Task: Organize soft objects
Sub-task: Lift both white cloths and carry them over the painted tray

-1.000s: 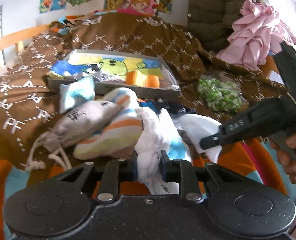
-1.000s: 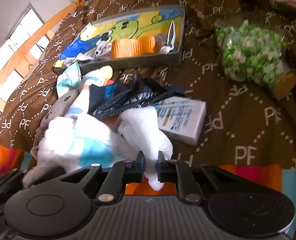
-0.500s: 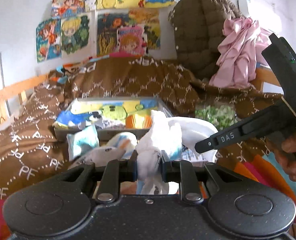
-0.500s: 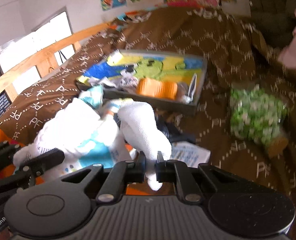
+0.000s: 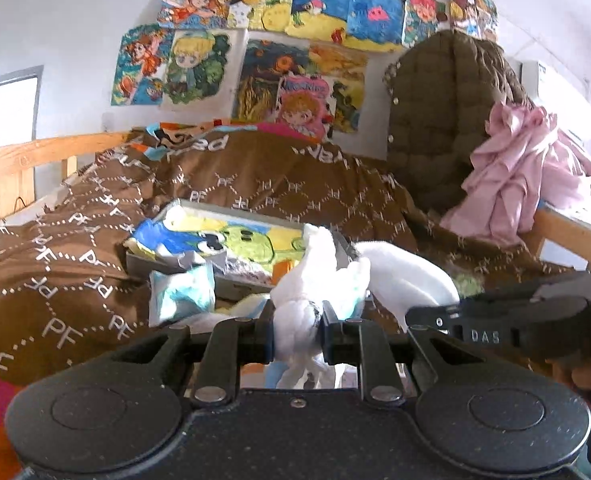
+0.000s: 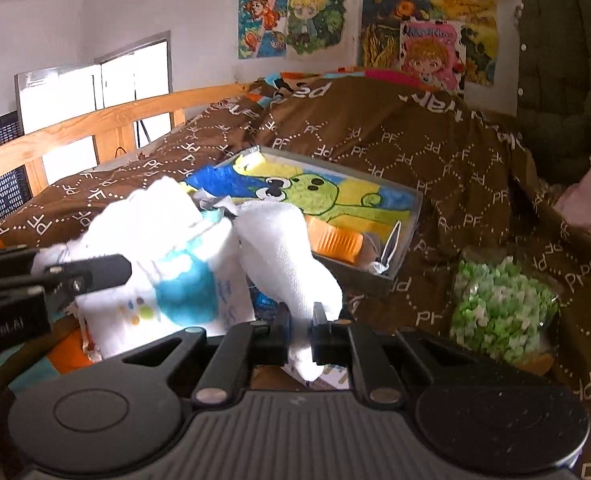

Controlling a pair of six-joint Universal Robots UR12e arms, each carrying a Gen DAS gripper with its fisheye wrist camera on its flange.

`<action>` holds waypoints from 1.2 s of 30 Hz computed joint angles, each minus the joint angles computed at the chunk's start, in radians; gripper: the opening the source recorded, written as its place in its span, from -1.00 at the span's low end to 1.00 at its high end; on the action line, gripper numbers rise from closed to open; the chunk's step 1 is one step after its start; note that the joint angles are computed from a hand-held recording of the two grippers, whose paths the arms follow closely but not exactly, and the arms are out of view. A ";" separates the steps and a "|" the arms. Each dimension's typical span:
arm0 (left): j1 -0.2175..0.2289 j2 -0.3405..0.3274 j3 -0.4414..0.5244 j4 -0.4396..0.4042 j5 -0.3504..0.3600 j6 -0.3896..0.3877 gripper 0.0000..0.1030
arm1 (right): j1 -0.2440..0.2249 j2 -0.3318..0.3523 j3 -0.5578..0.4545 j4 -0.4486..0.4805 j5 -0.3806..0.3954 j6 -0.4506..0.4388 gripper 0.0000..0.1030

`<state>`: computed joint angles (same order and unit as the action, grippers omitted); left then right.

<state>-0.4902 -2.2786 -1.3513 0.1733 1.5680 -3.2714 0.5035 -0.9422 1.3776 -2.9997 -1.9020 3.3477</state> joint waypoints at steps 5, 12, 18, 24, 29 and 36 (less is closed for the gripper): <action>-0.002 -0.010 0.009 0.049 0.004 0.040 -0.57 | 0.003 0.005 -0.003 -0.032 -0.008 -0.027 -0.79; 0.001 -0.030 0.046 0.072 0.011 0.013 -0.57 | 0.004 0.011 -0.002 -0.081 -0.026 -0.029 -0.79; 0.010 -0.058 0.100 0.063 0.009 -0.001 -0.57 | 0.004 0.024 -0.007 -0.139 -0.045 -0.024 -0.79; 0.024 -0.099 0.182 0.013 -0.014 -0.006 -0.57 | -0.002 0.043 -0.027 -0.153 -0.050 0.012 -0.79; 0.035 -0.157 0.289 -0.023 -0.024 -0.017 -0.57 | -0.009 0.075 -0.074 -0.137 -0.077 0.043 -0.79; 0.051 -0.259 0.468 -0.069 -0.013 -0.044 -0.57 | -0.031 0.148 -0.187 -0.137 -0.117 0.121 -0.79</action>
